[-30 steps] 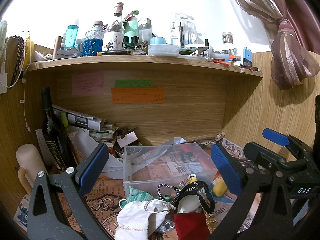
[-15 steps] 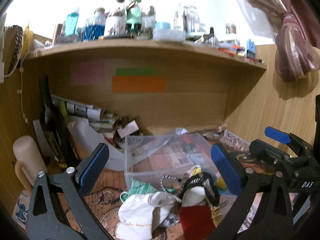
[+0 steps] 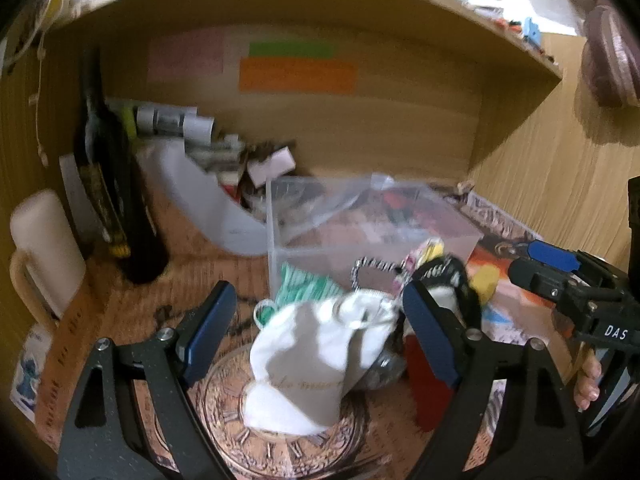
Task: Organize soft objects
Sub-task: 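Grasp the white drawstring cloth bag with the left tool while the right tool grasps the black strap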
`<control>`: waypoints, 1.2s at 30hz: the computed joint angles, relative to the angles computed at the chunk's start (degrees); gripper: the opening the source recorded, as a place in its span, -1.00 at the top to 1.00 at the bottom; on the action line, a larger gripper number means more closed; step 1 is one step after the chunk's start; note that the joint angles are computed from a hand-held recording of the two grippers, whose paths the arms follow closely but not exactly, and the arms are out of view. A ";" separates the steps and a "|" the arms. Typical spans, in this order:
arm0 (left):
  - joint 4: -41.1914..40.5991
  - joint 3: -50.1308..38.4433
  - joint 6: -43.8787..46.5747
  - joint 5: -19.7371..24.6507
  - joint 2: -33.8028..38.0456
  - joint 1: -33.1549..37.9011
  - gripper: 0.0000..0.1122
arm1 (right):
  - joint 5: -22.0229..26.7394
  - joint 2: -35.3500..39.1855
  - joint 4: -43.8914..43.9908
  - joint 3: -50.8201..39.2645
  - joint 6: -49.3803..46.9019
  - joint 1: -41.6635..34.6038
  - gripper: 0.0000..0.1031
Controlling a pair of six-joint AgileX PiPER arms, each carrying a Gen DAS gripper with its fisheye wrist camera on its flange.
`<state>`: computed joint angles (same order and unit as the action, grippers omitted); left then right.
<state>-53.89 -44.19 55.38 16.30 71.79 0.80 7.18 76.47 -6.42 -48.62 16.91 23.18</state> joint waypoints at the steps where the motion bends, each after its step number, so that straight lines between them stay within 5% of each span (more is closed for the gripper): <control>1: -0.20 0.21 0.28 0.35 0.53 0.37 -0.53 | 0.17 0.45 3.89 -0.04 -3.80 -0.20 -0.47; 7: -4.94 1.56 6.02 2.32 3.63 1.56 -0.52 | 1.54 3.80 24.18 -1.21 -23.81 -1.97 -0.24; 11: -2.85 0.35 3.95 3.60 6.50 1.45 -0.24 | 2.45 6.21 33.36 -2.51 -32.78 -2.75 -0.14; 19: -6.60 -1.11 7.80 7.10 9.59 2.97 0.24 | 3.59 11.63 26.77 -7.48 -26.20 -2.33 -0.13; 32: -9.00 -2.00 9.79 9.08 9.27 5.60 0.77 | 3.32 12.60 31.94 -8.50 -31.18 -3.05 0.79; 36: -13.03 -1.19 13.50 9.97 7.65 7.13 0.79 | 1.26 9.55 40.27 -6.32 -39.40 -3.35 0.82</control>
